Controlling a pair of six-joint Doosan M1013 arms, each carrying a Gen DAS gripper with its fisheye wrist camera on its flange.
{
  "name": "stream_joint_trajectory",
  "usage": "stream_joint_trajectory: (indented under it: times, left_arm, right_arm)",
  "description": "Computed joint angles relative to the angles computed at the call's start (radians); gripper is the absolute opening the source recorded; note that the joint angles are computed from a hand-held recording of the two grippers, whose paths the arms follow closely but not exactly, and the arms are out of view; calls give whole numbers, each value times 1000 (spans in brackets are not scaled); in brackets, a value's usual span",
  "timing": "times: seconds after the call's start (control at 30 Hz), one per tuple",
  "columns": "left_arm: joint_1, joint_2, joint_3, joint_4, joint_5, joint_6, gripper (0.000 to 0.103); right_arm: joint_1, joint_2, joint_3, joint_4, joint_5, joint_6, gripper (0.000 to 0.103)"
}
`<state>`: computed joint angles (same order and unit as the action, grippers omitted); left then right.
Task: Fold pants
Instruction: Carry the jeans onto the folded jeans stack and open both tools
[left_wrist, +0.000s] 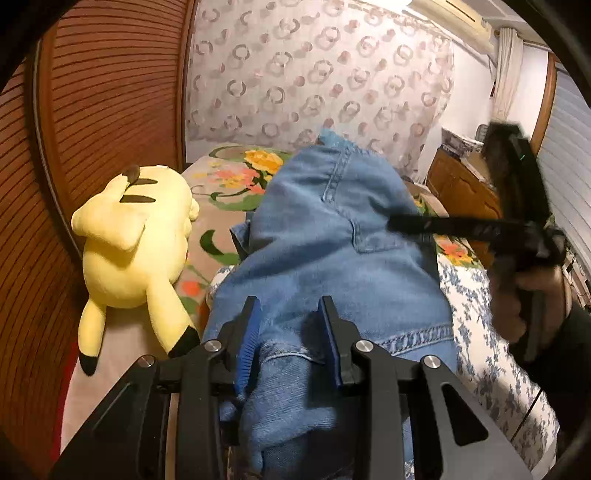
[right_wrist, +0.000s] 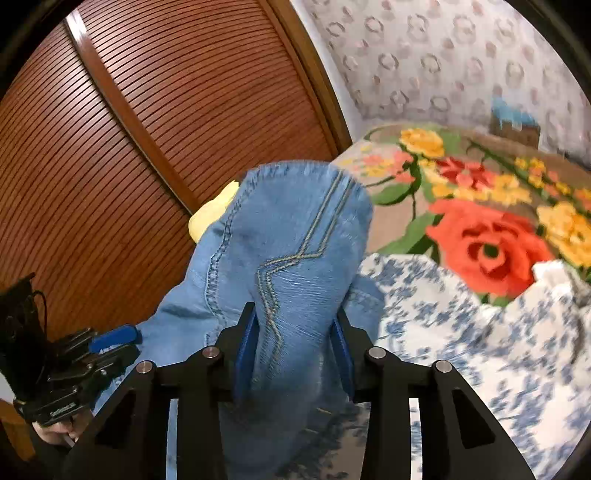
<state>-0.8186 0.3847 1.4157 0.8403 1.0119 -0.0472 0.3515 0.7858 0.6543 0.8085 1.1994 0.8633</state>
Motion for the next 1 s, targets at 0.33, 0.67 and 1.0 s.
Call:
stream_joint_trajectory:
  times: [0.33,0.67,1.0]
  left_arm:
    - [-19,10,-5,-22,33,-2,33]
    - [-30,18,4,-10,48,-21,35]
    - [-58,27,-52,47,126,12,61]
  right_arm:
    - [13,-100,133,138,-150,-252,47]
    - [39,24,-22,-95,-127,-29,39]
    - [8,-163,333,104,-301,-297,39]
